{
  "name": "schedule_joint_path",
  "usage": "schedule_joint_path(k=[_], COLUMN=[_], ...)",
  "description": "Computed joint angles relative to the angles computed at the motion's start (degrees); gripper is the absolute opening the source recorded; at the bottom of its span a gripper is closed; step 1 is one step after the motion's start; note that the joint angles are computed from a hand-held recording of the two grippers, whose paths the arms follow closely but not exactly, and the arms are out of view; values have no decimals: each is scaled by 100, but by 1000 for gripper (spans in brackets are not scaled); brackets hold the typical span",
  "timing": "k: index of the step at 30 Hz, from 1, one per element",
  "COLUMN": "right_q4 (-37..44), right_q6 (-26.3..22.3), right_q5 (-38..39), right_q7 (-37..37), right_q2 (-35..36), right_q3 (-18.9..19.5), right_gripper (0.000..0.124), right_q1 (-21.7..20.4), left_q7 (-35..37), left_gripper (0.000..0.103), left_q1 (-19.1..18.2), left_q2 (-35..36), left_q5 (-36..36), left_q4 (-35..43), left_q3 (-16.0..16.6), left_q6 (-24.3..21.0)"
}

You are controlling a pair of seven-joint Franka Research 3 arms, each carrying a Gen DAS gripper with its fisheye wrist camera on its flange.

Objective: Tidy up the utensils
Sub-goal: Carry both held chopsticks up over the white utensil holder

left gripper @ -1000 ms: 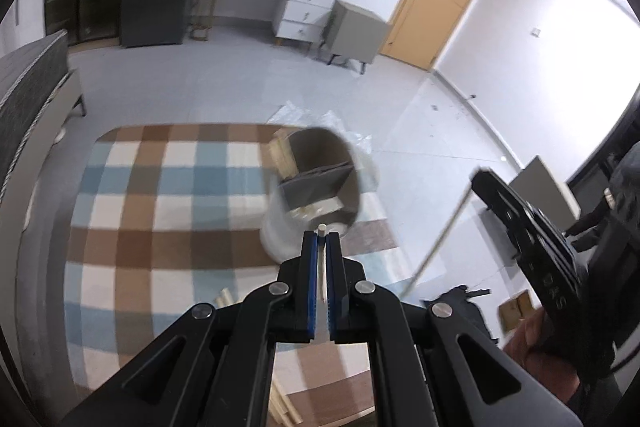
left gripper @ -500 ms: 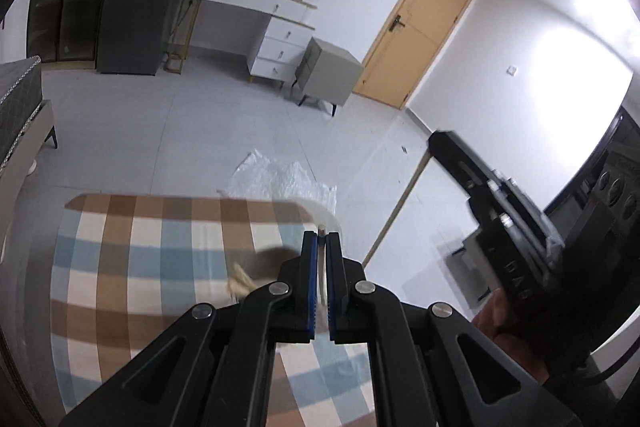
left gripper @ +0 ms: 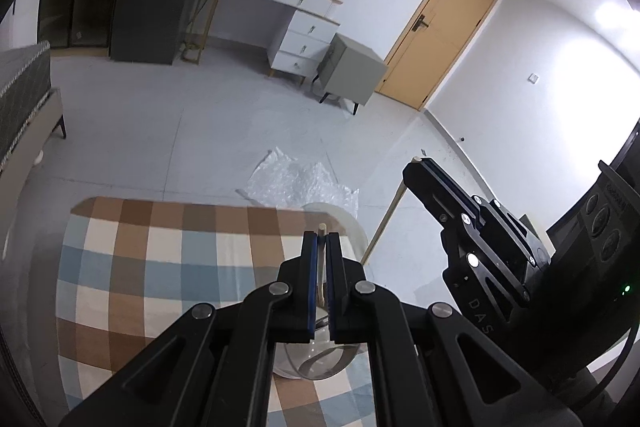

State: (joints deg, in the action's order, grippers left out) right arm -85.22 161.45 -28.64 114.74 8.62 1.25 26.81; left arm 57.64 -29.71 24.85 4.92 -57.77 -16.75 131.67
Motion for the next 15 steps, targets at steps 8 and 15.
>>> schedule_joint_path(k=[8, 15], right_q4=[-373, -749], right_q6=[140, 292], right_q5=[171, 443], right_q7=[-134, -375], right_q2=[-23, -136], right_q3=[9, 63], right_gripper=[5, 5], right_q1=[-39, -108], left_q7=[-33, -5], left_gripper=[0, 0], left_q1=[94, 62], left_q2=[-77, -15], left_q5=[-115, -122], left_q4=[-309, -251], left_q3=[-38, -48], left_q6=[53, -124])
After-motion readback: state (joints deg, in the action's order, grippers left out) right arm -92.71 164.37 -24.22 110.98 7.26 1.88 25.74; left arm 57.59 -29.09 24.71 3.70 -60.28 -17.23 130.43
